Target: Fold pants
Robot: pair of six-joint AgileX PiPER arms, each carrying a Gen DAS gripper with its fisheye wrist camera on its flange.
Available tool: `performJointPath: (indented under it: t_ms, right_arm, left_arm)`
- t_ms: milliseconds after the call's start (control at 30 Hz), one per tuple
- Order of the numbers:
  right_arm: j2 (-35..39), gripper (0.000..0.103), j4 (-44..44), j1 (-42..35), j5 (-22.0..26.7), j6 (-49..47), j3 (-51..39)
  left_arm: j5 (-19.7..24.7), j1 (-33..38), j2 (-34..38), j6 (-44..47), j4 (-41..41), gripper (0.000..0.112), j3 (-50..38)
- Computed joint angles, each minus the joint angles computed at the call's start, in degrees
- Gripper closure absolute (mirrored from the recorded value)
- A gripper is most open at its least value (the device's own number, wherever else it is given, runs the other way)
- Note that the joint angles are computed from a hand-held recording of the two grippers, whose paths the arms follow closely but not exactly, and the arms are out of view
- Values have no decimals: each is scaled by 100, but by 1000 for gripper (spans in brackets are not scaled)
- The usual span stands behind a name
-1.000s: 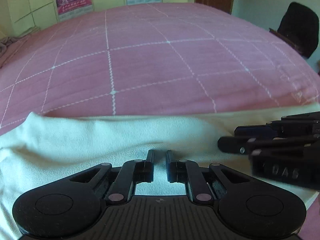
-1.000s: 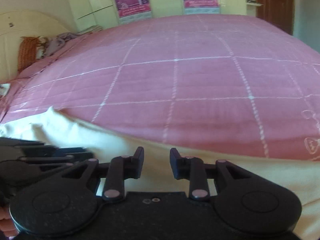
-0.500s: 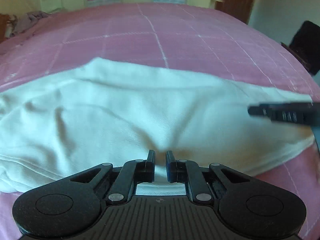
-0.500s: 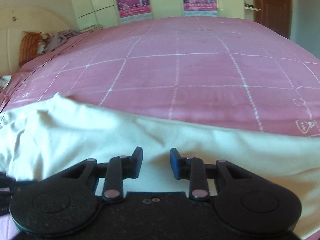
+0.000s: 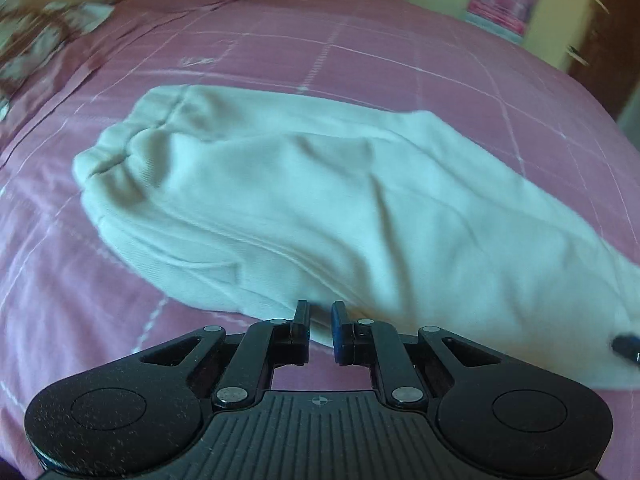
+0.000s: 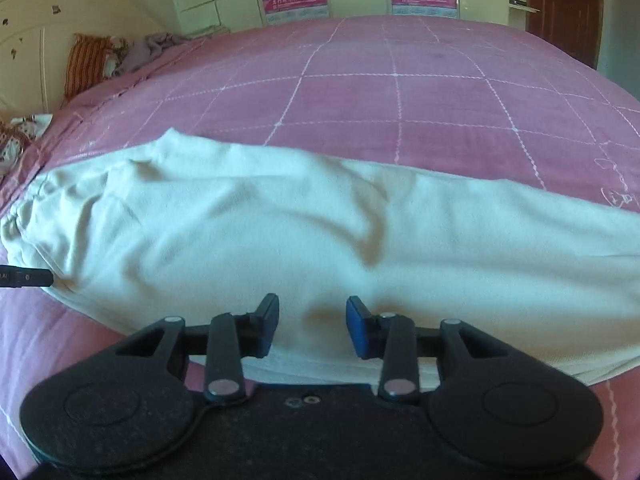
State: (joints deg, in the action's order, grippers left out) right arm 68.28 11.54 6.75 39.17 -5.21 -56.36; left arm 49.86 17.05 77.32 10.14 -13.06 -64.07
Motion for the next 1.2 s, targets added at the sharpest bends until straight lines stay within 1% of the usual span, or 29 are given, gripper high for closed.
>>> performJointPath:
  t_ms: [33, 100, 200, 267, 400, 467, 533, 567, 600, 633, 667, 700, 733, 767, 833, 867, 933, 967, 1000, 1033, 1133, 1200]
  right_arm:
    - [30, 58, -78, 137, -33, 160, -28]
    - [109, 53, -255, 474, -81, 408, -76]
    - [211, 51, -744, 1040, -184, 975, -92]
    - [267, 50, -879, 1243, -227, 1242, -97]
    - [276, 48, -950, 1320, -230, 1499, -97]
    - [270, 48, -940, 1297, -205, 1558, -108]
    - [260, 48, -996, 1279, -185, 1640, -105]
    - [262, 48, -1018, 1275, -188, 1679, -92]
    - [273, 48, -993, 1251, -190, 1658, -81]
    - [294, 48, -1003, 1246, -196, 1665, -68]
    - [316, 48, -1050, 1271, -203, 1702, -60]
    - [334, 47, -1126, 1318, -201, 1742, -61]
    - [351, 47, -1272, 1402, -188, 1812, -63]
    - [372, 47, -1447, 1492, -152, 1864, -74]
    - [389, 54, -1723, 1602, -117, 1901, -48]
    - [369, 56, -1818, 1622, -124, 1878, -3]
    - [279, 63, -1811, 1595, -148, 1765, 93]
    - [211, 66, -1744, 1556, -147, 1640, 148]
    - [154, 71, -1693, 1514, -142, 1534, 190]
    - [92, 73, -1550, 1432, -134, 1363, 232]
    - [92, 74, -1067, 1175, 15, 935, 86]
    - [82, 74, -518, 972, 18, 640, -81]
  left_arm:
    - [81, 226, 92, -99, -3, 101, -146]
    - [224, 507, 316, -422, 205, 101, -451]
    - [460, 1003, 706, -428, -48, 100, -809]
    - [503, 1228, 947, -300, -308, 99, -927]
    - [561, 1491, 1334, -269, -800, 99, -1249]
    - [664, 1622, 1383, -325, -1041, 99, -1357]
    - [622, 1733, 1373, -199, -1338, 97, -1335]
    - [592, 1717, 1378, -164, -1363, 92, -1340]
    - [607, 1679, 1410, -151, -1329, 72, -1377]
    - [540, 1595, 1415, -208, -1217, 44, -1353]
    - [381, 1489, 1402, -264, -1058, 36, -1279]
    - [295, 1380, 1386, -307, -880, 37, -1213]
    - [340, 1267, 1453, -391, -667, 55, -1210]
    - [396, 1203, 1474, -469, -514, 69, -1143]
    - [44, 1205, 1242, -257, -605, 74, -684]
    - [-69, 1188, 1117, -109, -605, 76, -530]
    - [-29, 1238, 1011, 66, -681, 82, -469]
    - [-7, 1274, 937, 195, -718, 84, -417]
    - [-37, 1269, 842, 395, -684, 86, -333]
    - [-79, 1254, 780, 549, -634, 86, -274]
    - [-49, 1206, 646, 690, -571, 86, -396]
    - [-198, 1052, 329, 851, -557, 86, -386]
